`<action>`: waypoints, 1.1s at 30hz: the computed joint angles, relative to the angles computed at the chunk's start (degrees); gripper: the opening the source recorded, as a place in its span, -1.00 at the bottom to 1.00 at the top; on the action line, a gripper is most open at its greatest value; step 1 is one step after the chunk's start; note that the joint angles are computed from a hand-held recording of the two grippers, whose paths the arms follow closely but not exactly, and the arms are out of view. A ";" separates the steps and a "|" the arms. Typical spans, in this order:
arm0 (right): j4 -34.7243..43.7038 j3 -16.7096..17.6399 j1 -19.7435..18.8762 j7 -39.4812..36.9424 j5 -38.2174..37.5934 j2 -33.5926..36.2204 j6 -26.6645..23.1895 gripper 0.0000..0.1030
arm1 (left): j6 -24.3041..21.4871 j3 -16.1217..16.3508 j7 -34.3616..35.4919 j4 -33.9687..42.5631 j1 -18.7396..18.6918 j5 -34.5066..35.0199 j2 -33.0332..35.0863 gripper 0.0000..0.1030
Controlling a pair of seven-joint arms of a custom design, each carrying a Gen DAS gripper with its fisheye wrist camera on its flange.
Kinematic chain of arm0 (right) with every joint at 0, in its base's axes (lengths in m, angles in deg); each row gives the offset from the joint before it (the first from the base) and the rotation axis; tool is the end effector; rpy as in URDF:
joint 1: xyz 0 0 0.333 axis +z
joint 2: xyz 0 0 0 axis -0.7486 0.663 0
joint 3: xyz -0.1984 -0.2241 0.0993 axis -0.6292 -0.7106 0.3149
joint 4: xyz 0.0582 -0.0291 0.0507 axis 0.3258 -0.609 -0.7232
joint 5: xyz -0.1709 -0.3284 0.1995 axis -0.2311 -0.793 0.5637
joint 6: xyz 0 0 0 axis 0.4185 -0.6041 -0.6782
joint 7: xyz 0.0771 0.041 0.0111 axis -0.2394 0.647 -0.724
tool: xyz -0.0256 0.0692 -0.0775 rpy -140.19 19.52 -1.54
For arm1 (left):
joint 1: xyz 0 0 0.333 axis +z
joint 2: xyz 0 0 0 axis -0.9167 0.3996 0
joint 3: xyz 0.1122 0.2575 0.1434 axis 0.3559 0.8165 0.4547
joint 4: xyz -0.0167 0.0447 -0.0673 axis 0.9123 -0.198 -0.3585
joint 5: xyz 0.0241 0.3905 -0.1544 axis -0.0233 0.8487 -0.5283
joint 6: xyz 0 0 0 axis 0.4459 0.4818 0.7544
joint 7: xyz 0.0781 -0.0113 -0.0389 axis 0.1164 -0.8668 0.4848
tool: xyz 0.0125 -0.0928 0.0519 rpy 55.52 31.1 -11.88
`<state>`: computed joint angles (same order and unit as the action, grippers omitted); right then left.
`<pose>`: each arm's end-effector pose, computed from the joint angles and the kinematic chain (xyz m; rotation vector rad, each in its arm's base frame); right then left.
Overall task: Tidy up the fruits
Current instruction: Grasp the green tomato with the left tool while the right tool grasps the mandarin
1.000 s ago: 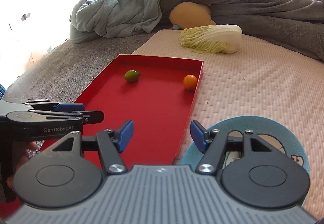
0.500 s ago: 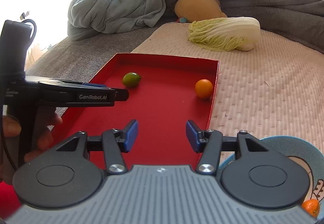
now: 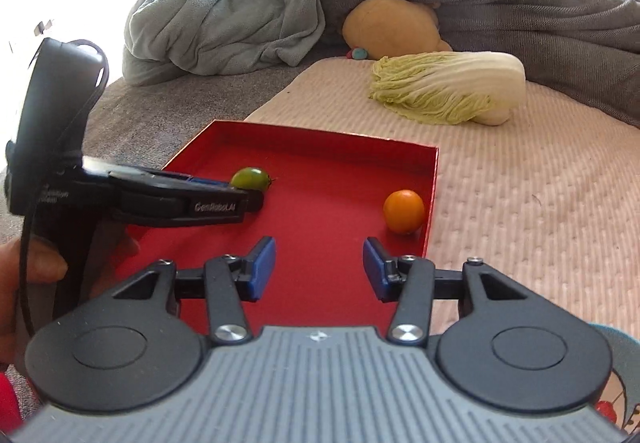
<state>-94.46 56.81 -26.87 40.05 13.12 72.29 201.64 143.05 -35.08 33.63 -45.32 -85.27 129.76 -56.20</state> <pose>0.5496 0.2749 0.4870 -1.9146 1.3015 -0.4226 0.5626 -0.3378 0.4879 -1.8216 1.7509 -0.7530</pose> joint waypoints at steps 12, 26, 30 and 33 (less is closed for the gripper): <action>6.04 -2.60 -0.77 17.44 -20.37 4.99 -5.30 -0.12 | 5.09 -2.38 -2.35 -9.38 2.42 -1.87 -7.21 -0.41; 7.62 -2.94 0.45 22.05 -24.97 6.55 -6.96 -0.11 | 9.41 -2.92 -0.60 -11.13 3.65 -3.55 -7.73 -0.41; 6.80 -4.30 1.52 25.87 -36.46 5.43 -6.97 -0.11 | 10.25 -2.87 0.87 -10.93 3.65 -4.71 -7.31 -0.41; 7.74 -4.97 1.89 28.84 -45.53 5.46 -6.08 -0.11 | 10.67 -2.73 1.58 -10.77 3.65 -5.57 -7.10 -0.41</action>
